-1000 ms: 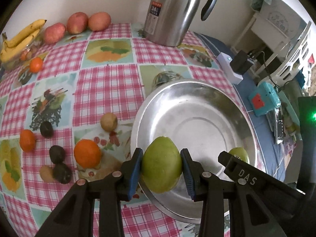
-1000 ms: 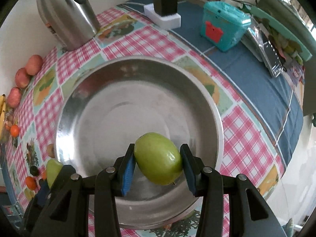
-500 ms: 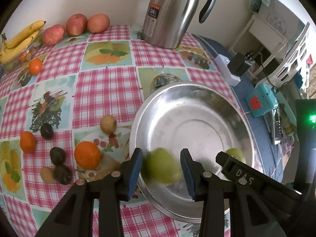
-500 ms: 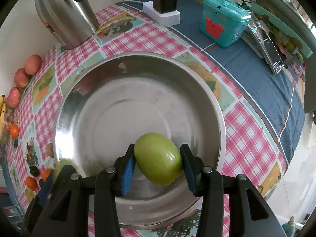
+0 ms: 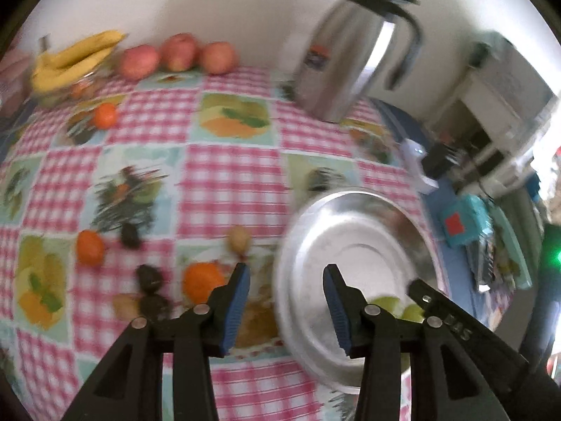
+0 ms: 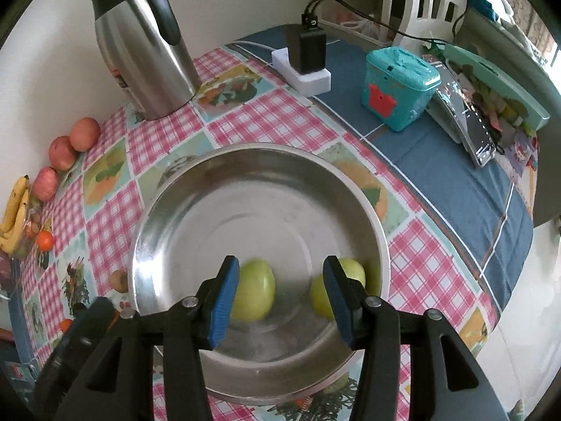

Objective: Organize fruits
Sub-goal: 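Open both tools to drop the green fruits into the steel plate, then move both open tools back toward the remaining fruits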

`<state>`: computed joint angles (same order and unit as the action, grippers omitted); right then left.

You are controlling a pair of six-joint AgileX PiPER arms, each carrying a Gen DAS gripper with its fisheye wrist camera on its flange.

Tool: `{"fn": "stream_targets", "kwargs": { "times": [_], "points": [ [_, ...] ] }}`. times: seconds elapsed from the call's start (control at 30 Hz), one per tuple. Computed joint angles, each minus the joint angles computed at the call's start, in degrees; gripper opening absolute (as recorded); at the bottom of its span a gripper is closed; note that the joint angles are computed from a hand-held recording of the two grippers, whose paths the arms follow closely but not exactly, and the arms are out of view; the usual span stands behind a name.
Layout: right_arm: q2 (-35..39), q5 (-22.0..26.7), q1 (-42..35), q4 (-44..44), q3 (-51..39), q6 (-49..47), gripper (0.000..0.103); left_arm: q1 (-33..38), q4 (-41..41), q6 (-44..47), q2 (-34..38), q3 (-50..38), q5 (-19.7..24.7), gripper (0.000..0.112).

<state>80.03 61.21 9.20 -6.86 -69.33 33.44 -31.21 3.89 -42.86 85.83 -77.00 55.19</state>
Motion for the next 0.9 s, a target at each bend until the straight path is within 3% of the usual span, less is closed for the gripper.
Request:
{"fn": "stream_targets", "kwargs": {
  "times": [0.07,0.13,0.3,0.63,0.73,0.8,0.87,0.9],
  "points": [
    [0.86,0.19,0.19,0.71,-0.25,-0.87,0.051,1.4,2.14,-3.25,0.0,0.06,4.3,0.047],
    [1.44,0.41,0.98,1.19,-0.23,-1.62,0.051,3.46,2.03,-4.08,-0.56,1.26,5.92,0.047],
    [1.86,0.03,4.36,2.62,-0.54,-3.34,0.051,10.02,1.32,-4.5,-4.21,6.11,6.88,0.047],
    [2.72,-0.32,12.98,1.9,-2.86,-2.53,0.053,16.03,3.49,-3.86,-9.1,7.95,9.35,0.048],
    [2.84,-0.7,13.76,1.8,-2.72,-2.71,0.063,16.43,3.59,-3.7,-8.92,7.96,9.52,0.064],
    [2.68,-1.24,13.86,1.6,-2.14,-2.41,0.075,16.45,3.3,-3.64,-8.81,8.15,9.3,0.081],
    [2.24,-2.06,13.99,0.64,-1.26,-1.54,0.097,16.27,3.42,-3.35,-8.84,8.68,8.49,0.091],
    [2.17,-2.16,14.0,0.17,-1.07,-0.93,0.099,15.78,4.33,-3.77,-8.83,8.83,8.29,0.099]
  ]
}}
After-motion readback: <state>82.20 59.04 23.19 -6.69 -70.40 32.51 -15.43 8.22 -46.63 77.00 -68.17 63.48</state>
